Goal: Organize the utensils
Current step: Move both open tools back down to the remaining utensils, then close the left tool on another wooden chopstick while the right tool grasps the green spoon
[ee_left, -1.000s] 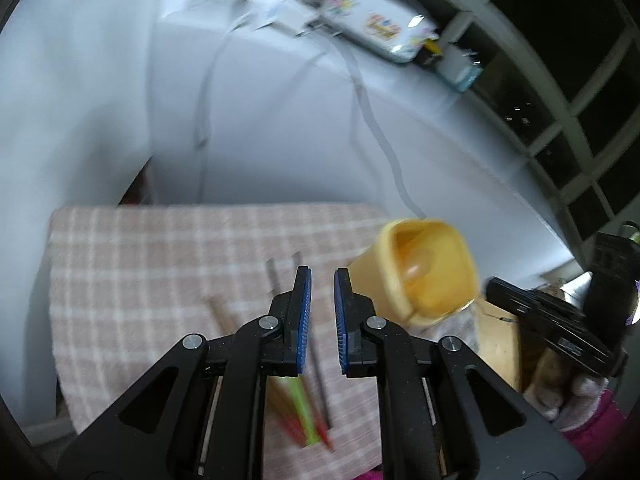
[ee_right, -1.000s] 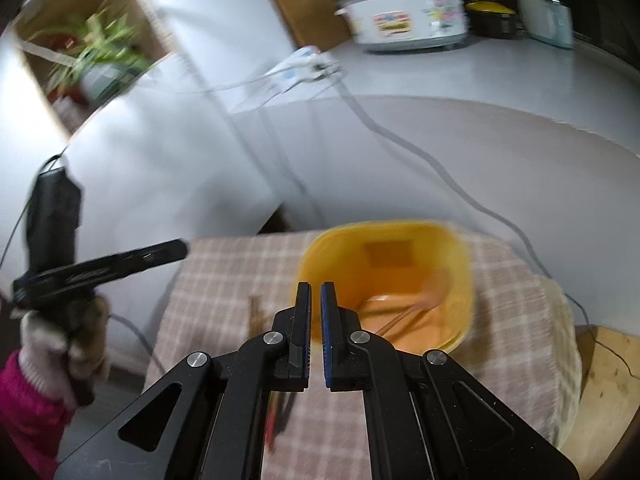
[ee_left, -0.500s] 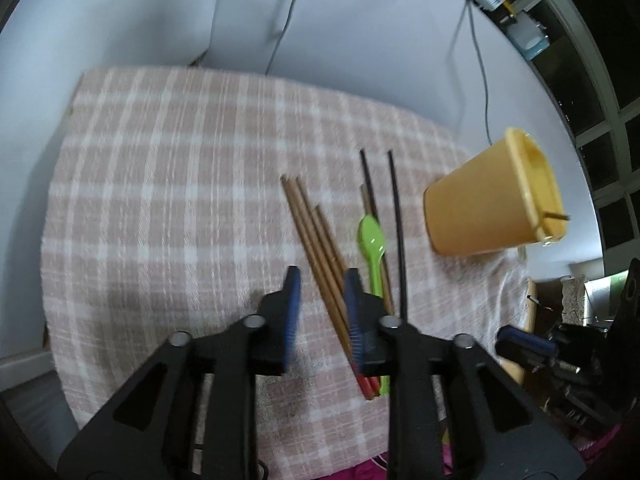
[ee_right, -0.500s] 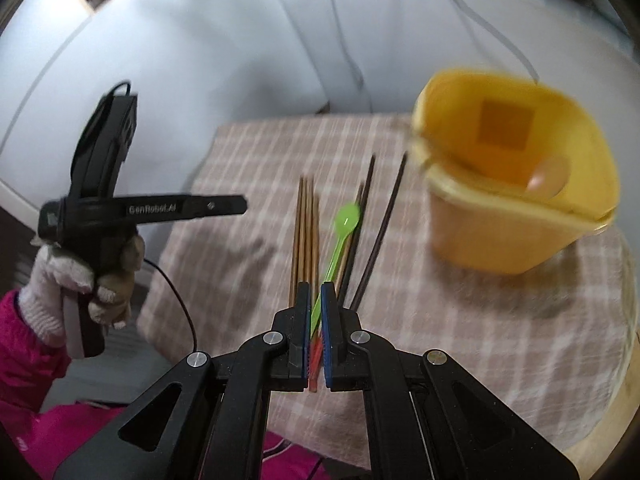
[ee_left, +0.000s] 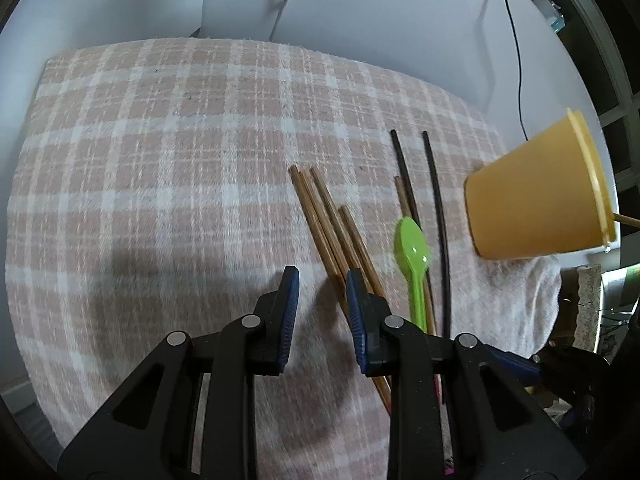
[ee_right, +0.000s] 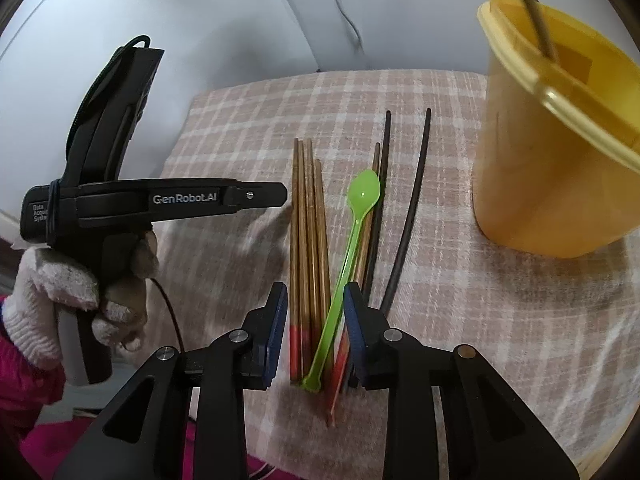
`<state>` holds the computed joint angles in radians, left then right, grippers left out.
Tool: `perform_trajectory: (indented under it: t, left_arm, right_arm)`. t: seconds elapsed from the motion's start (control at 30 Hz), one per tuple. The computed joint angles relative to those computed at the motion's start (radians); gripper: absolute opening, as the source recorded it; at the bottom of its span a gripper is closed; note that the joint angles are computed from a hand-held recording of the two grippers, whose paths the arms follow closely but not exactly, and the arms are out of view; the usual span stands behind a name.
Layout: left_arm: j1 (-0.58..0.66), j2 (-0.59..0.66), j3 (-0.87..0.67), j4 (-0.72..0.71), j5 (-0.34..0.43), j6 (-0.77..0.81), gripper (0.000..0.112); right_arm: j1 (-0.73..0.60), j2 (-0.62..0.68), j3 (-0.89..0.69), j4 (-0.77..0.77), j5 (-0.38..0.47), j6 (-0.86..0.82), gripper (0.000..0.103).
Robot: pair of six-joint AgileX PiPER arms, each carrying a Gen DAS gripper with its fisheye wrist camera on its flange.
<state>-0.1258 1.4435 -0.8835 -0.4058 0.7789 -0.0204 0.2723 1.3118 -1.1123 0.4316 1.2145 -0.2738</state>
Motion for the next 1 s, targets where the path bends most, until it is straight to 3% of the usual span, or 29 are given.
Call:
perform_trajectory:
  t: [0.17, 0.27, 0.43, 0.63, 0.97, 1.0]
  left_arm:
    - [-0.034, 0.052, -0.017, 0.024, -0.049, -0.010, 0.023]
    - [-0.067, 0.065, -0.026, 0.078, -0.074, -0.063, 0.023]
    - [-0.101, 0.093, -0.038, 0.126, -0.113, -0.115, 0.015]
    - [-0.098, 0.109, -0.052, 0.122, -0.115, -0.076, 0.010]
    - [0.017, 0.072, -0.026, 0.068, -0.079, 0.084, 0.009]
    - [0.018, 0.070, -0.026, 0.100, -0.077, 0.065, 0.004]
  right_arm:
    - [0.035, 0.022, 0.025, -0.008, -0.057, 0.040, 0.027]
    - [0.037, 0.037, 0.032, -0.006, -0.073, 0.049, 0.020]
    - [0.045, 0.074, 0.026, -0.007, -0.096, 0.052, 0.016]
    - [0.060, 0.129, 0.009, -0.018, -0.119, 0.067, 0.012]
    - [0.079, 0.180, -0.023, -0.052, -0.121, 0.103, 0.012]
    - [0.085, 0.191, -0.028, -0.051, -0.120, 0.104, 0.012]
